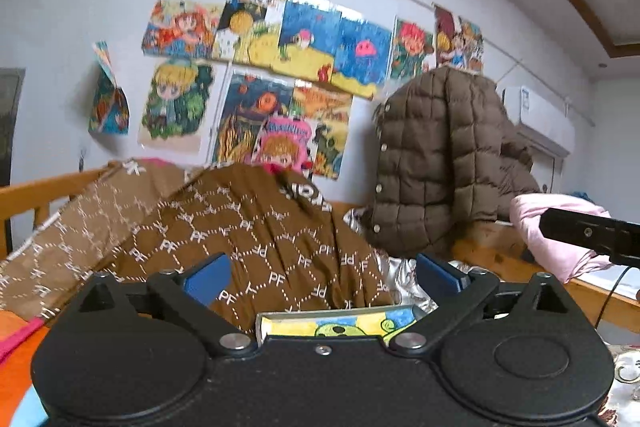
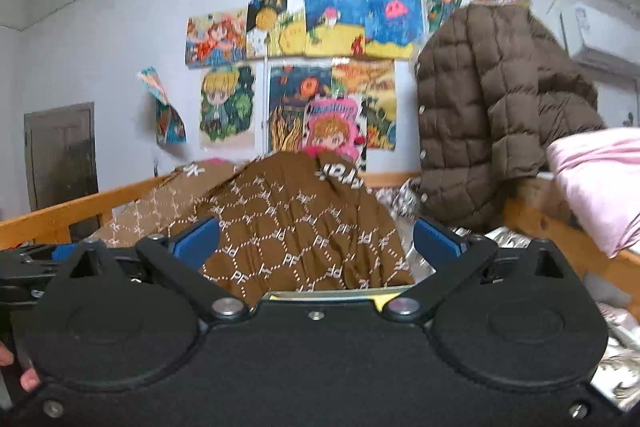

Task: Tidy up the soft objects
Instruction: 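Open both tools to drop the grey cloth and pouch into the tray, then move both tools back toward the remaining pile of soft items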

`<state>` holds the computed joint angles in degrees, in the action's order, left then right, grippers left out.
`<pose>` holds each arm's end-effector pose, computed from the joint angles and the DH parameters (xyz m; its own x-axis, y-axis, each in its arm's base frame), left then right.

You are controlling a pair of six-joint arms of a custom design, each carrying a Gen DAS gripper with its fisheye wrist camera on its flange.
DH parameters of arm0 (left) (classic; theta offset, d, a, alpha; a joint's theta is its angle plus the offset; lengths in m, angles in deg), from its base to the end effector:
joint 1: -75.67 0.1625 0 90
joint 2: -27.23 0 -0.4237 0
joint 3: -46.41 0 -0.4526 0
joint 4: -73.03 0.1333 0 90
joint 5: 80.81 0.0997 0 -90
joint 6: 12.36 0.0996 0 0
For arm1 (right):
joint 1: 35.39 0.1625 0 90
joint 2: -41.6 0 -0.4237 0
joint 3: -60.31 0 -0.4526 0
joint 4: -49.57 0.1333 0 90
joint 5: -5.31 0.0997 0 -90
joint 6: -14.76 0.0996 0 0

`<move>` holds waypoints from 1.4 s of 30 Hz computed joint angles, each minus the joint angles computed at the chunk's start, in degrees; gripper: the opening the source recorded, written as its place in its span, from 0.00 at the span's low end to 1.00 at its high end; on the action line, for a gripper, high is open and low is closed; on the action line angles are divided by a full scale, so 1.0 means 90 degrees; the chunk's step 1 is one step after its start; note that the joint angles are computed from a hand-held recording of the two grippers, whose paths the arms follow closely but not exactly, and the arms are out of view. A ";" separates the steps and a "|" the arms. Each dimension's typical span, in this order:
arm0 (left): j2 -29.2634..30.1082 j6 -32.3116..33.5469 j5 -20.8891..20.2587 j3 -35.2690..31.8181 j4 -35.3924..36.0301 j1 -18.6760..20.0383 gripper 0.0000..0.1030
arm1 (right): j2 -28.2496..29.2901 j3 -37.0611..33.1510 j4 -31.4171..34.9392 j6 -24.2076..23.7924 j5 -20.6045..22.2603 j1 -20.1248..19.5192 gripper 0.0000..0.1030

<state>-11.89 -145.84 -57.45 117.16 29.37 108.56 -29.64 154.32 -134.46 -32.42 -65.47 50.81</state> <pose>-0.5275 -0.6087 0.1032 -0.7940 -0.1885 -0.5780 0.5829 0.0343 -0.8118 0.1210 -0.6842 0.4527 -0.6701 -0.4040 0.6227 -0.6918 0.0356 -0.7212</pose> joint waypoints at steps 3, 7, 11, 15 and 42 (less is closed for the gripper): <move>-0.0188 0.0318 -0.0074 0.0436 -0.0623 -0.0165 0.99 | -0.0287 0.0340 -0.0300 -0.0045 0.0137 -0.0095 0.99; -0.0369 0.0622 -0.0109 0.0891 -0.1159 -0.0356 0.99 | -0.0552 0.0635 -0.0557 0.0124 0.0270 -0.0232 1.00; -0.0461 0.0732 -0.0207 0.1187 -0.1273 -0.0518 0.99 | -0.0897 0.1023 -0.0700 0.0139 0.0396 -0.0395 1.00; -0.0517 0.0485 -0.0346 0.1395 -0.1046 -0.0646 0.99 | -0.1233 0.1482 -0.0730 -0.0095 0.0537 -0.0593 1.00; 0.0346 -0.4989 -0.0204 0.0728 0.5280 -0.0886 0.99 | -0.2320 0.3221 0.0061 -0.0605 -0.0725 -0.1269 1.00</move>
